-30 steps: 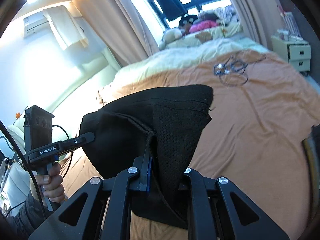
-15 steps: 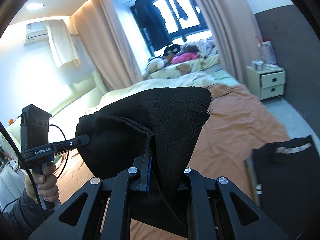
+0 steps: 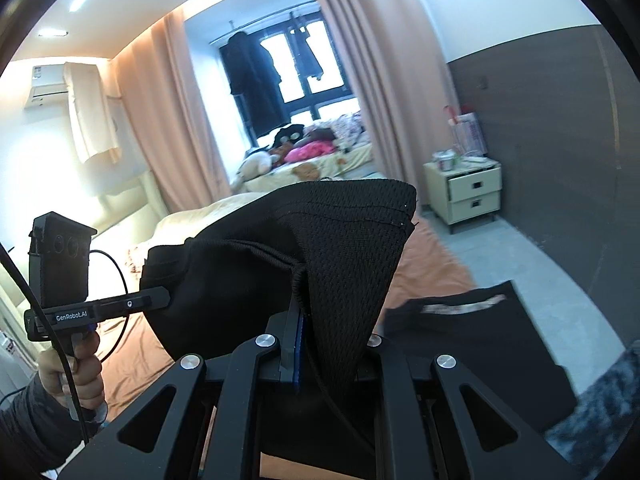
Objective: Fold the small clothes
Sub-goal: 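Lift the folded shirt off the duvet with both tools, then carry the folded black shirt with both tools toward the stack of black clothes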
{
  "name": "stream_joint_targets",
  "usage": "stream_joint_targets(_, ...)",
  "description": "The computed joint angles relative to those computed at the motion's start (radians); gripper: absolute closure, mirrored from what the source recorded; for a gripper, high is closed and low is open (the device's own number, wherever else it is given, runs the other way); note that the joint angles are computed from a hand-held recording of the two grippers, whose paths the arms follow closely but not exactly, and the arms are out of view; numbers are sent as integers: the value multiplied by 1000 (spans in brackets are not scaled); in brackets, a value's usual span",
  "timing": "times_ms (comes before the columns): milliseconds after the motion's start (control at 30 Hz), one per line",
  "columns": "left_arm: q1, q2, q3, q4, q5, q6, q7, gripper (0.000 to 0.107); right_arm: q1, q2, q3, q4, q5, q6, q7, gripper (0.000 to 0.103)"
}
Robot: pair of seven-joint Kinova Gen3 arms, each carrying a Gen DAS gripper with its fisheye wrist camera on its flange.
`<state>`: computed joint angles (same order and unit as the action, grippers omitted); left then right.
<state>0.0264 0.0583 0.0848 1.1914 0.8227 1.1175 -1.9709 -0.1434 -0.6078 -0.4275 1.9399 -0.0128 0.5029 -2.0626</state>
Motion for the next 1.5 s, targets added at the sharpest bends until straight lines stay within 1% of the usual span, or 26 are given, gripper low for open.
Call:
stream_joint_targets(100, 52, 24, 39, -29, -36, -25, 28, 100, 54, -49, -33, 3, -3, 35, -32, 95)
stream_joint_targets(300, 148, 84, 103, -113, -108, -37, 82, 100, 130, -150, -82, -14, -5, 142, -99, 95)
stream_joint_targets(467, 206, 131, 139, -163, -143, -37, 107, 100, 202, -192, -133, -49, -21, 211, -129, 95)
stream_joint_targets(600, 237, 160, 156, -176, -162, -52, 116, 100, 249, -206, -172, -66, -35, 243, -154, 95)
stream_joint_targets(700, 258, 191, 161, -196, -190, -54, 142, 100, 307, -179, -224, -82, -45, 234, -177, 95)
stream_joint_targets(733, 264, 202, 161, -203, -203, -56, 152, 100, 333, -169, -254, -89, -50, 227, -191, 95)
stream_joint_targets(833, 278, 238, 156, -230, -250, -61, 180, 100, 377, -121, -299, -112, -49, 203, -215, 95)
stream_joint_targets(900, 274, 263, 158, -251, -260, -55, 194, 100, 421, -85, -355, -145, -40, 194, -242, 95)
stream_joint_targets(1000, 274, 310, 154, -303, -294, -44, 215, 100, 486, -52, -431, -176, -30, 191, -274, 95)
stream_joint_targets(1033, 277, 338, 150, -338, -312, -30, 231, 100, 507, -44, -453, -186, -30, 193, -281, 95)
stream_joint_targets(1100, 279, 375, 145, -377, -336, -17, 255, 100, 569, -21, -514, -219, -33, 201, -295, 95)
stream_joint_targets(1233, 279, 459, 142, -461, -372, 14, 289, 100, 672, 17, -612, -278, -52, 229, -300, 95)
stream_joint_targets(1300, 282, 492, 142, -498, -389, 29, 297, 100, 708, 20, -636, -297, -59, 253, -302, 95)
stream_joint_targets(1400, 293, 549, 136, -566, -417, 56, 310, 100, 714, 21, -625, -301, -79, 281, -287, 95)
stream_joint_targets(1433, 297, 570, 134, -592, -425, 68, 317, 100, 728, 24, -634, -309, -86, 286, -281, 95)
stream_joint_targets(1500, 300, 601, 131, -632, -438, 86, 328, 100, 719, 44, -619, -311, -96, 294, -263, 95)
